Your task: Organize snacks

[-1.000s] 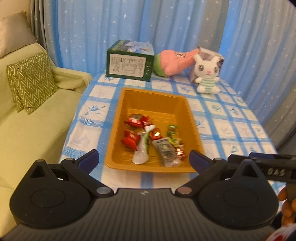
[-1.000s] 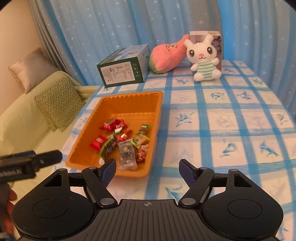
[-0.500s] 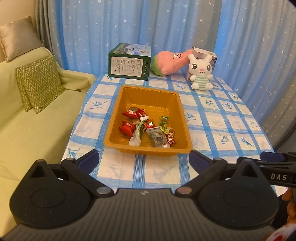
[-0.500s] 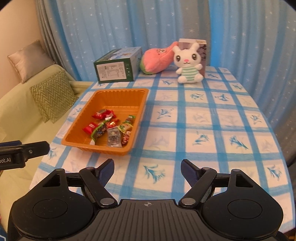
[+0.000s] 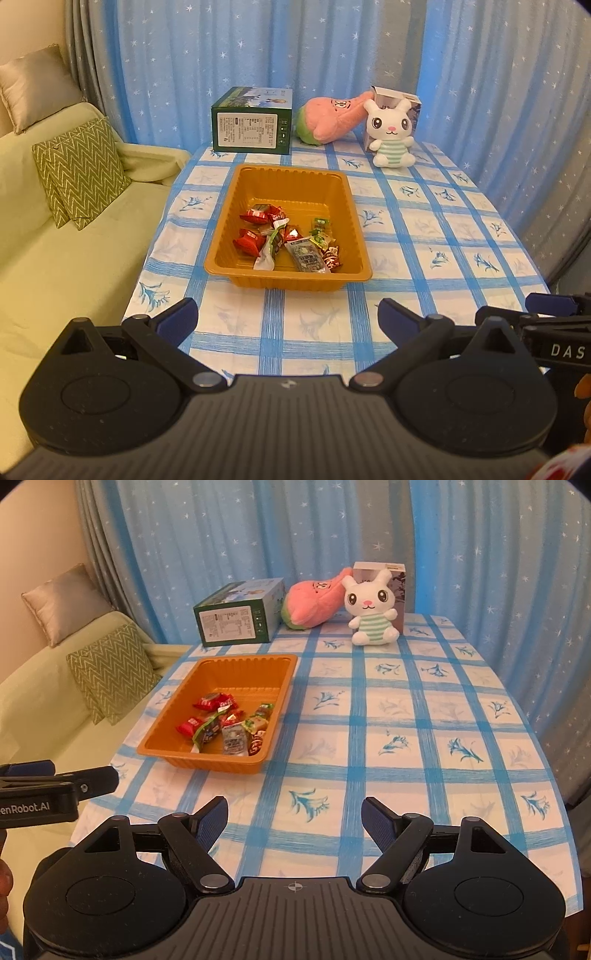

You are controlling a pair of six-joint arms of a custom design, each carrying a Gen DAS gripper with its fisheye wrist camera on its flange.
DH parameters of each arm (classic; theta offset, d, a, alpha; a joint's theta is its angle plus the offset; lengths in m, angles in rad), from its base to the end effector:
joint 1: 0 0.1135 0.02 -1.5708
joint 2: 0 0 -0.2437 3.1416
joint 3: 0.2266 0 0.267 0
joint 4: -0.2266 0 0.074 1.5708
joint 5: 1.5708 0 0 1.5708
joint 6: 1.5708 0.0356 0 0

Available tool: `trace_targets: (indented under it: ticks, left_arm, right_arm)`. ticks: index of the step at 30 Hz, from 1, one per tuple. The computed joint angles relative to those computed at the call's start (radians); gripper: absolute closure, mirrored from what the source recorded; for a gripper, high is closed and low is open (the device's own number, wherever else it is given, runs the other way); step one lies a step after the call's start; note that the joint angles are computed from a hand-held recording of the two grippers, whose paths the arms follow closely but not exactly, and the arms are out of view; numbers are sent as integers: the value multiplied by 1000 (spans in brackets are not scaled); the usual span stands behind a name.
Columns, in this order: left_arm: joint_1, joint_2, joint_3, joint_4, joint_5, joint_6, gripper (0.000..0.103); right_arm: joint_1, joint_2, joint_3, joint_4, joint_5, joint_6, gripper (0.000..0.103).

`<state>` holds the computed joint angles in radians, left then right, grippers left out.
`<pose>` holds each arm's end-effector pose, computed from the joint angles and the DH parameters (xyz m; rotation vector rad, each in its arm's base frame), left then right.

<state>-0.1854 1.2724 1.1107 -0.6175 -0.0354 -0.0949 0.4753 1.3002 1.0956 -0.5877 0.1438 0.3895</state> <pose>0.2880 -0.0527 0.2867 0.0890 2.3497 -0.0960 0.2677 0.1321 0.2764 -0.0316 2.3667 0.2519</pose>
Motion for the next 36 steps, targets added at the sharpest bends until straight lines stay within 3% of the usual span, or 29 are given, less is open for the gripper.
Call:
trace_targets:
  ticks: [36]
  left_arm:
    - [-9,-10,-32,18,-4,7,0]
  right_arm:
    - [0,6,-6,8,-6,15,24]
